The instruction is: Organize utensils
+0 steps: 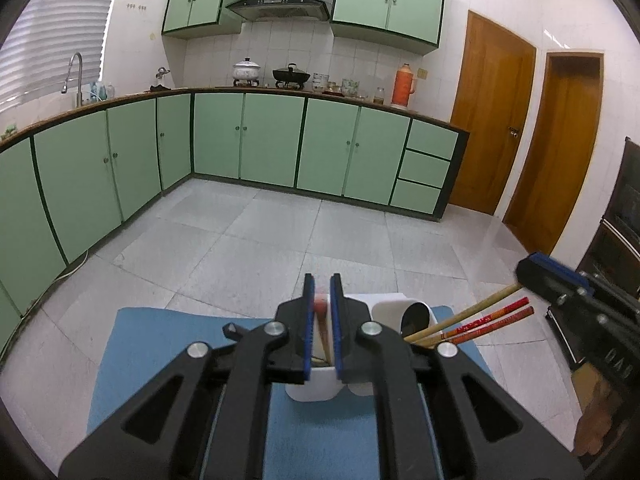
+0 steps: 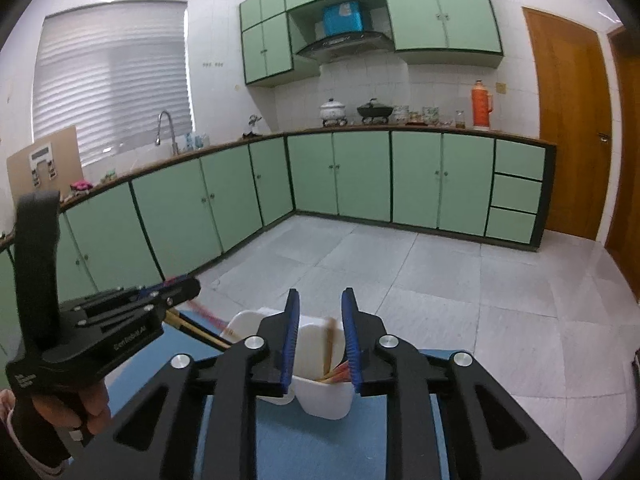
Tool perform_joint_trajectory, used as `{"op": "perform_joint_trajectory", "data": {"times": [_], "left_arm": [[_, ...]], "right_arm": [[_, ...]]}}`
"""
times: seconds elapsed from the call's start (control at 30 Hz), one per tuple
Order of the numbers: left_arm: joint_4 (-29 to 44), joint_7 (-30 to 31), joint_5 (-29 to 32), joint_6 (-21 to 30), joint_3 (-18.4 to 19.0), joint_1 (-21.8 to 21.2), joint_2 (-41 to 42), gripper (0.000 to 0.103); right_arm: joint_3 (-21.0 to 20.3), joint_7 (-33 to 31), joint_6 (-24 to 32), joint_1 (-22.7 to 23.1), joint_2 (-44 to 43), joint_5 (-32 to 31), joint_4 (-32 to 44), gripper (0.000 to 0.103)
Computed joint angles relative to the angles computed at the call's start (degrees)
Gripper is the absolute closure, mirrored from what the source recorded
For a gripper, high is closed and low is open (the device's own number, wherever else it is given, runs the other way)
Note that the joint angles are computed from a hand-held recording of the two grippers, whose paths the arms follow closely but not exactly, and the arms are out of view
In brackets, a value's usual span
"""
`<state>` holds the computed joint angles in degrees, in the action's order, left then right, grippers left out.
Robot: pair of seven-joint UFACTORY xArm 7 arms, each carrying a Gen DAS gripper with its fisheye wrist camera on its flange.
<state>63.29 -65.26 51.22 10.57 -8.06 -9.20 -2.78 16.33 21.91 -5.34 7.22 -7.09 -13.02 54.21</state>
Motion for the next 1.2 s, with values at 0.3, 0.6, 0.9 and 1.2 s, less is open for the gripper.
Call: {"op": "perform_joint_trajectory", "data": {"times": [0.3, 0.6, 0.9, 1.2], "left_arm": [[-5.3, -17.2, 17.5, 0.4, -5.4, 5.9, -11.8, 0.026], [-16.3, -18.3, 14.3, 5.1, -11.7, 9.7, -28.2, 0.007], [-23.8, -11.0, 2.0, 8.7, -14.8, 7.9, -38.6, 0.005], [-29.9, -3.4, -9.0, 9.8, -14.9, 3.7, -46.3, 0.005]], "right_arm": [[-0.8, 0.1, -6.9, -2.4, -12.2, 6.7, -9.1, 0.033], [0.5, 0.4, -5.7, -3.4, -26.8, 13.3, -21.0, 0.009], [1.8, 2.8, 1.0, 0.4, -36.5, 11.8, -27.4, 0.006], [7.5, 6.7, 5.5, -0.5, -42.8, 8.3, -28.6, 0.006]]}}
